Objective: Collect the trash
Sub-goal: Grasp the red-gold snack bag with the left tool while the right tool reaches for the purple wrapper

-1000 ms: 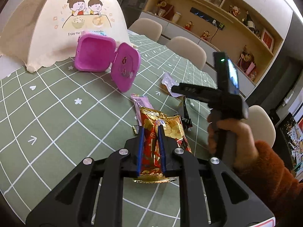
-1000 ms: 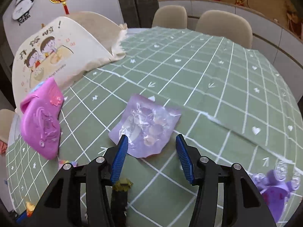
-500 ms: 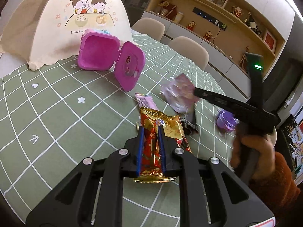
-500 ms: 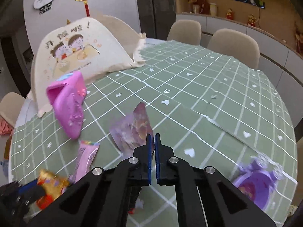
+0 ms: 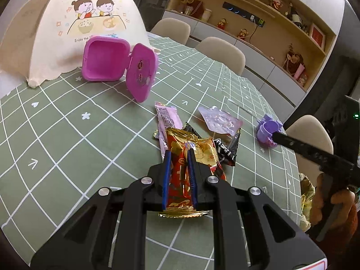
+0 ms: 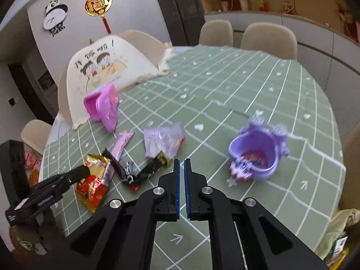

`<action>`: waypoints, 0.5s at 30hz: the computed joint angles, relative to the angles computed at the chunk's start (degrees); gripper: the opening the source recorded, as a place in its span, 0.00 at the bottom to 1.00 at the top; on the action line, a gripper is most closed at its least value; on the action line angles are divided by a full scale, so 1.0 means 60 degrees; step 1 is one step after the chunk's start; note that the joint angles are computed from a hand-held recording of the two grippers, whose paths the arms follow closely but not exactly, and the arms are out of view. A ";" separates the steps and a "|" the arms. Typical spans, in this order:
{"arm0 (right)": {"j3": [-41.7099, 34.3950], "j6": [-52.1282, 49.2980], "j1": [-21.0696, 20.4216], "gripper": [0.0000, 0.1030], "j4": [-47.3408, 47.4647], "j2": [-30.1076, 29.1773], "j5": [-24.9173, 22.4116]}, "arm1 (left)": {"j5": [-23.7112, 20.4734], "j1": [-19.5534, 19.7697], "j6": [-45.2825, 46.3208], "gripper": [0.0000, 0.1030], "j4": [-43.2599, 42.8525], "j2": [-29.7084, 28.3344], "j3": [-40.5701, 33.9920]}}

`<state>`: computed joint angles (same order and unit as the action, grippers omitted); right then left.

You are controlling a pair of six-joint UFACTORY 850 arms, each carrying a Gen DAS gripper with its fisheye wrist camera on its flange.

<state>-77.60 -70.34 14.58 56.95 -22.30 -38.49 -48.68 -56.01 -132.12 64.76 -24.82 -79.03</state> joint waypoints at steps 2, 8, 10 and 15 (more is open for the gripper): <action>-0.0120 0.0104 0.0239 0.20 -0.0432 -0.0188 0.0105 | -0.0029 0.0000 -0.0115 0.15 -0.0012 0.0032 0.0056; -0.1008 0.0602 0.0526 0.44 0.0160 -0.1007 -0.0152 | 0.0017 0.0075 -0.0333 0.15 -0.0035 0.0191 0.0300; -0.1516 0.1354 0.0715 0.47 -0.0467 -0.1378 0.0013 | 0.0016 0.0083 -0.0269 0.15 -0.0091 0.0198 0.0307; -0.2197 0.2519 0.1127 0.47 -0.2028 -0.1930 0.0220 | 0.0223 0.0130 -0.0436 0.19 0.0000 0.0316 0.0463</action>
<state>-90.79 -55.22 21.35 44.78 -33.88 -37.17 -47.34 -55.23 -134.73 64.76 -22.92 -76.25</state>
